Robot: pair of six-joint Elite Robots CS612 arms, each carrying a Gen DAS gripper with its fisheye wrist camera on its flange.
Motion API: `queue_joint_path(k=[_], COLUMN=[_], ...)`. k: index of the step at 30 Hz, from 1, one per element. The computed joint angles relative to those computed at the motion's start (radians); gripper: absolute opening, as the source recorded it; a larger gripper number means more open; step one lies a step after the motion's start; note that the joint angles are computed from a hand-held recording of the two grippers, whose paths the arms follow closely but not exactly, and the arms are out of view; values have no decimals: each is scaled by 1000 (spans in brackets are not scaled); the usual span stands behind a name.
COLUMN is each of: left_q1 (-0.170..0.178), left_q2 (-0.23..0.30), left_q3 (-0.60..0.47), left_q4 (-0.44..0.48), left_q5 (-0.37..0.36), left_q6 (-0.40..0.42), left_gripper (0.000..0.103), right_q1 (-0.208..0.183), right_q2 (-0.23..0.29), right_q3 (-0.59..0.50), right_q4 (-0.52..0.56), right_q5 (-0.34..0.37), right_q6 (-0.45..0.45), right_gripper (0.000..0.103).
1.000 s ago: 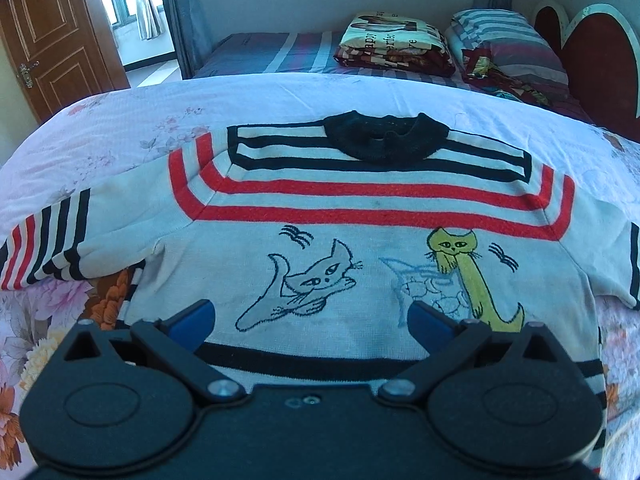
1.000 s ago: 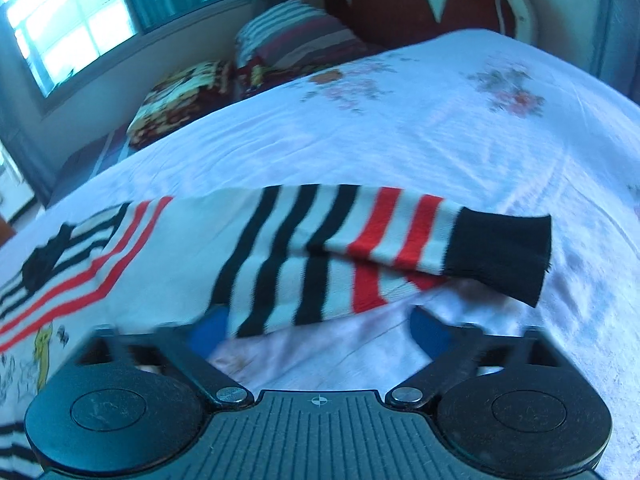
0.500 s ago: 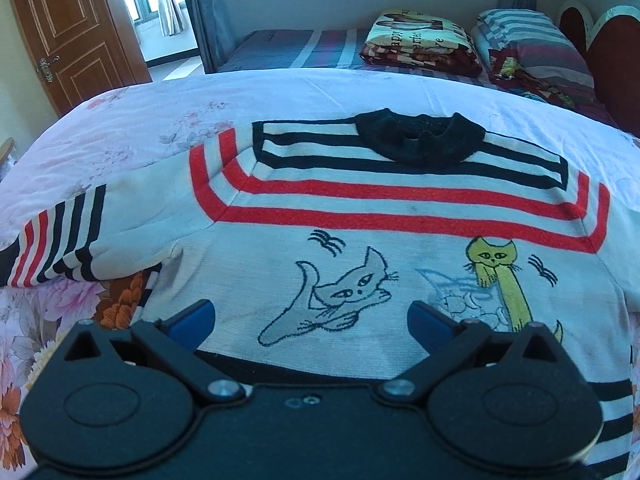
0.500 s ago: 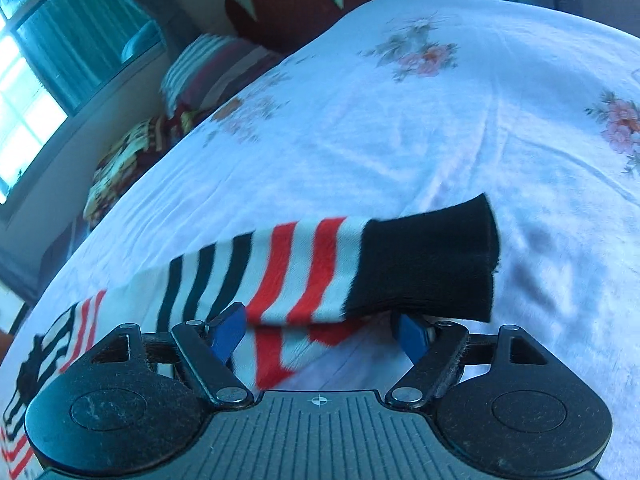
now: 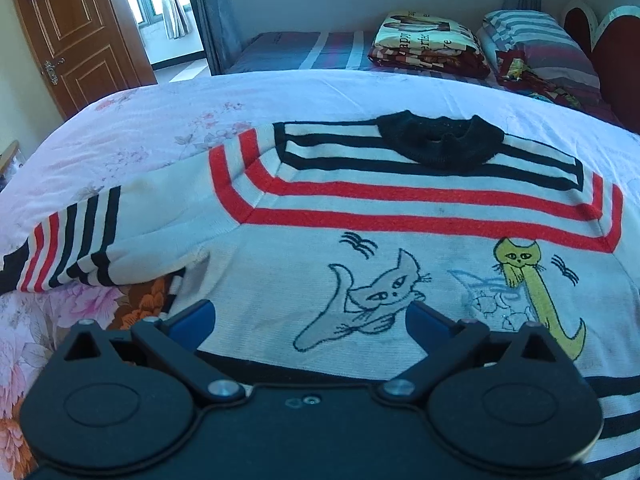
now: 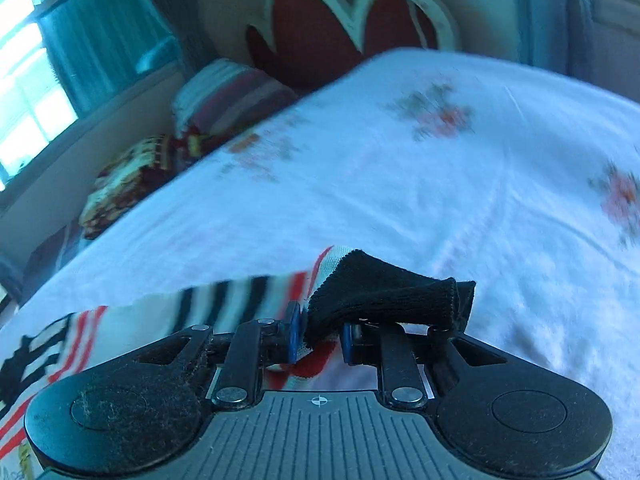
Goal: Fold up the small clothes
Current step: 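Carry the sleeve across the sweater body with the right gripper and lay it down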
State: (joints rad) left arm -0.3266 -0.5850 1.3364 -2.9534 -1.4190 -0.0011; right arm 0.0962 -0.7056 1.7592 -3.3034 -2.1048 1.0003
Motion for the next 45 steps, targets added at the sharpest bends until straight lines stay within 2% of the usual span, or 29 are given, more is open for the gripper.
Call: queue_joint_path(k=[4, 9, 13, 18, 20, 25, 26, 28, 29, 32, 37, 39, 42, 45], left_q1=[21, 56, 83, 113, 123, 134, 136, 137, 138, 143, 147, 142, 124, 100], left_q2=[-2, 3, 12, 29, 35, 51, 54, 56, 57, 59, 79, 87, 99, 104], left_q3=[-2, -4, -23, -65, -78, -113, -120, -126, -130, -145, -183, -193, -208, -211], left_q4=[-6, -58, -54, -17, -11, 20, 28, 43, 54, 107, 209, 231, 258, 285], left_q5=[-43, -121, -175, -243, -271, -326, -339, -358, -371, -433, -605, -639, -614, -540], left_q6=[-6, 7, 11, -11, -13, -10, -7, -6, -7, -16, -51, -72, -79, -70], left_gripper=[101, 100, 100, 100, 100, 100, 100, 100, 100, 100, 100, 100, 100, 99], right_q1=[36, 85, 128, 177, 186, 209, 212, 214, 214, 216, 220, 217, 211, 199], right_q2=[24, 91, 166, 275, 312, 368, 370, 372, 368, 335, 245, 210, 175, 149], right_q3=[-90, -263, -422, -632, -698, -800, -807, -811, -799, -735, -571, -506, -434, -370], right_q4=[-55, -53, 12, 158, 222, 299, 313, 309, 286, 233, 176, 181, 198, 190], right_q5=[17, 132, 229, 330, 381, 433, 447, 463, 464, 419, 266, 217, 156, 147], right_q6=[-160, -297, -360, -422, -422, -449, -461, -465, -463, -472, -458, -450, -419, -356], right_gripper=[18, 18, 18, 18, 18, 20, 23, 50, 52, 53, 53, 53, 53, 53])
